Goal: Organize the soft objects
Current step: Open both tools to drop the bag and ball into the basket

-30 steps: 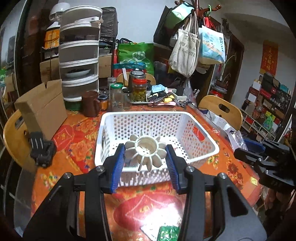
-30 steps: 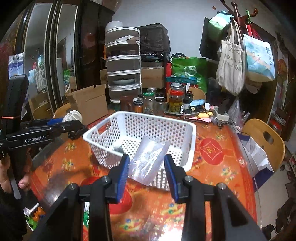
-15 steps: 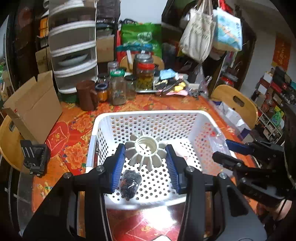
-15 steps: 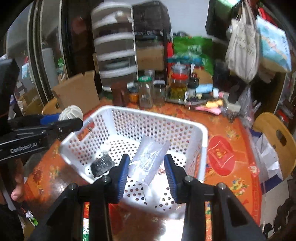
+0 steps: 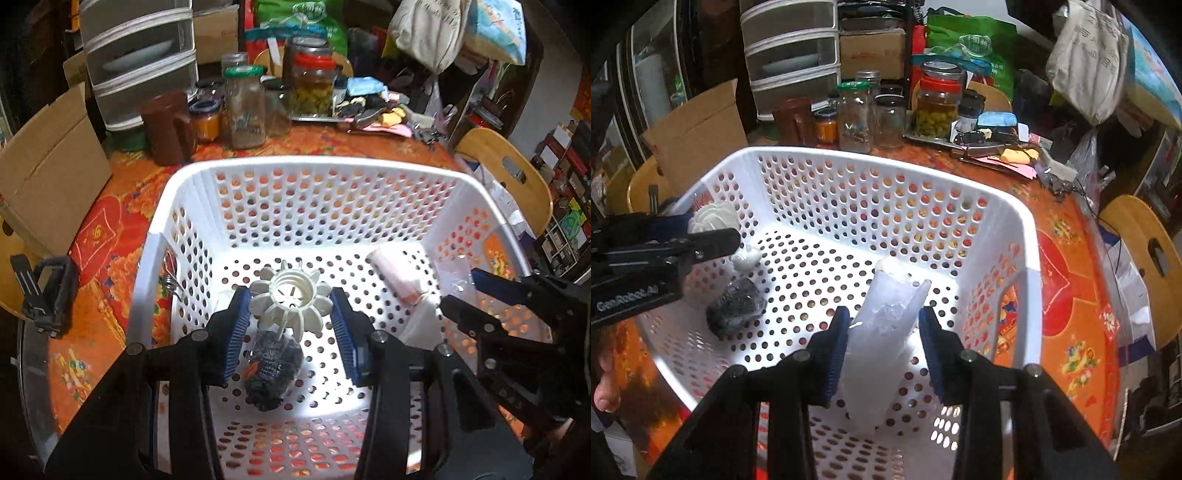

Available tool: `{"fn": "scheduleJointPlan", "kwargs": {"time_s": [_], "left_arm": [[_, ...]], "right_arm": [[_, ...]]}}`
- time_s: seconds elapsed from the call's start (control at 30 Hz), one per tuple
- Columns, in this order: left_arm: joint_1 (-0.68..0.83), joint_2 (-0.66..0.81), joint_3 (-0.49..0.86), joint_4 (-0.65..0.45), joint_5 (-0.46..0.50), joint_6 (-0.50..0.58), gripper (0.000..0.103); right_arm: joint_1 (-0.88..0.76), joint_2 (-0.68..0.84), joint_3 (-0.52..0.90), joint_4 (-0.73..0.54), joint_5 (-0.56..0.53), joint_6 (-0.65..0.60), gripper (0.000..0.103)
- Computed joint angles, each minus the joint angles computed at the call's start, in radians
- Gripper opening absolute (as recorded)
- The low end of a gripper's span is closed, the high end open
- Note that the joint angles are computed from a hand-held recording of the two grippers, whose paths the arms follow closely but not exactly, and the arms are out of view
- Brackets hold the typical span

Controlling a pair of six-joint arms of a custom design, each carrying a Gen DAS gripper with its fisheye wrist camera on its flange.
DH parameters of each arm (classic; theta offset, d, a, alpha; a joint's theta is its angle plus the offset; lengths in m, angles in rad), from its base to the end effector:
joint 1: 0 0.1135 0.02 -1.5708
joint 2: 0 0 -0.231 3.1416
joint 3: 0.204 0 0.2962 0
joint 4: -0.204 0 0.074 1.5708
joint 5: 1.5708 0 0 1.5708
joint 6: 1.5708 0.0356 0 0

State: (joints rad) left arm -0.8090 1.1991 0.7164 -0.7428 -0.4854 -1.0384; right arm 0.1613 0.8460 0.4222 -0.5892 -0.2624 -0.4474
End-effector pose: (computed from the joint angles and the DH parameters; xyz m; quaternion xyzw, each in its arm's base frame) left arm 0.1891 -0.1742 0.1480 -0.1504 0.9453 0.0097 0.2894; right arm 0.2090 0.0434 0.1299 -0.3200 0.8985 0.0856 0.2881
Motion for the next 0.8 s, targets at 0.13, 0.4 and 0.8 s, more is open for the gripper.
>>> {"fn": "scheduleJointPlan", "kwargs": {"time_s": [0.13,0.4,0.8], "left_arm": [[0.023,0.033,-0.01,0.038,0.023,0.016,0.041],[0.031,0.052,-0.022,0.063,0.034,0.017,0.042],[-0.087,-0.05,-0.018,-0.006,-0.105,-0.054,0.095]], "right_arm": [[0.049,0.027,0.003,0.026,0.054,0.021,0.038],[0.086,0.06,-0.004,0.072,0.108,0.043,0.039],[0.045,-0.076,-0.016,-0.013,0.042,0.029,0.069]]}}
